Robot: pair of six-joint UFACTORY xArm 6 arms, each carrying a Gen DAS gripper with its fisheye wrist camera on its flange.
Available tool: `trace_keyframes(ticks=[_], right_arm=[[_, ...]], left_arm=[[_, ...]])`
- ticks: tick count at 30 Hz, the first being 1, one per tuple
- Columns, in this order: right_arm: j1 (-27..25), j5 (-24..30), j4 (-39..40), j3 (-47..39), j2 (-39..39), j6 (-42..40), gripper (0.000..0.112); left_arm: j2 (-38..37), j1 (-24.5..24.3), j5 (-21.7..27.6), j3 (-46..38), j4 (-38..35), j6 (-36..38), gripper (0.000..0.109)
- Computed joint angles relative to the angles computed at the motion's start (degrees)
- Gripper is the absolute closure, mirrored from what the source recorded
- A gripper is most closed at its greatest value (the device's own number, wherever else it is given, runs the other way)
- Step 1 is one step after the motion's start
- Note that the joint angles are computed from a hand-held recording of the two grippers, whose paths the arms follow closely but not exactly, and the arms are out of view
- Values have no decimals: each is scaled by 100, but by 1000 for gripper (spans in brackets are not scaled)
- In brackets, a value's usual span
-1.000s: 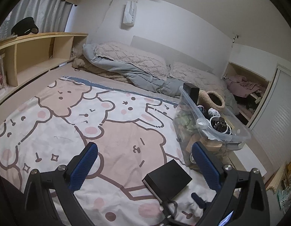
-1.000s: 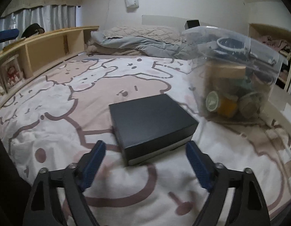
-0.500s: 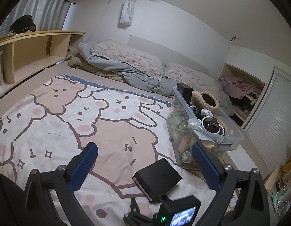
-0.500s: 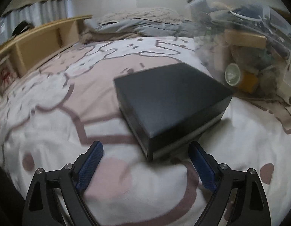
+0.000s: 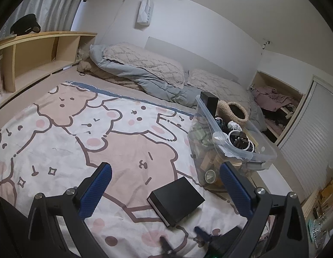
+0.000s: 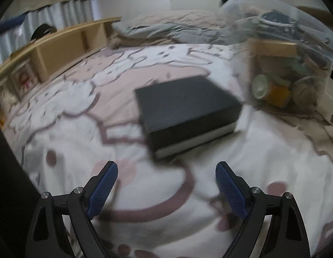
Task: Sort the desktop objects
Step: 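Move the left tool toward the edge of the flat black box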
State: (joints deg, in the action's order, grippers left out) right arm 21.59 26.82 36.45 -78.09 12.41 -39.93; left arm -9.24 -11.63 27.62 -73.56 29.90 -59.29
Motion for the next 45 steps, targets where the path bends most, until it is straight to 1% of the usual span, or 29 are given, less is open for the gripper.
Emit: trace_keyframes(ticks=[3,6,9,11,12,14,15,17,18,21,24,26,28,31,33,35,38,39,42,45], right_arm=[[-122,38,-635,-237,179,440,20],[-273,109,-1331,-372,332,1144,20],[-387,-106,-2031,-427,471,1838,20],[-425,-152,-2564,-565,633,2256,20],[-439,-116,-2588,-661,725,2281,19],[-441,-148,-2703,-759,854,2444,11],[-427,-141,-2780,-847,933,2541,9],[-412,-202,-2801,-878,979,2655,9],[-404,-213,-2682,-892,985,2632,9],[-422,-46,-2088,-1091,1050,2383,9],[-464,84,-1363,-1229,1084,2092,9],[-495,198,-1145,-1357,1152,2107,9],[-500,169,-1163,-1355,1175,2109,9],[-501,-53,-1273,-1188,1141,2095,9],[-484,-314,-1117,-1008,1097,1847,9],[-421,-693,-1006,-709,985,1556,9],[-364,-1020,-1218,-474,912,1586,9],[-364,-1053,-1288,-438,894,1628,9],[-383,-1012,-1072,-443,889,1405,9],[-411,-868,-1413,-600,975,1724,9]], left_arm=[[-3,-27,-31,-22,13,-12,8],[84,-57,-25,-117,-32,59,8],[253,-111,92,-258,-179,196,8],[332,-164,227,-344,-190,293,8],[367,-198,316,-391,-153,347,8],[412,-264,515,-467,-1,405,8],[411,-305,627,-483,150,368,8],[406,-345,806,-499,366,281,8],[401,-354,909,-507,434,222,8],[389,-345,1008,-493,367,170,8],[384,-361,1005,-464,317,142,8],[428,-385,997,-466,330,185,8],[501,-386,930,-492,328,210,8],[714,-351,793,-596,150,433,8],[930,-335,840,-746,220,543,8],[1142,-293,937,-884,242,600,8],[1378,-160,911,-940,-109,761,8],[1431,-127,894,-936,-197,801,8],[1588,-50,900,-931,-367,926,8],[1735,26,893,-890,-577,1101,8]])
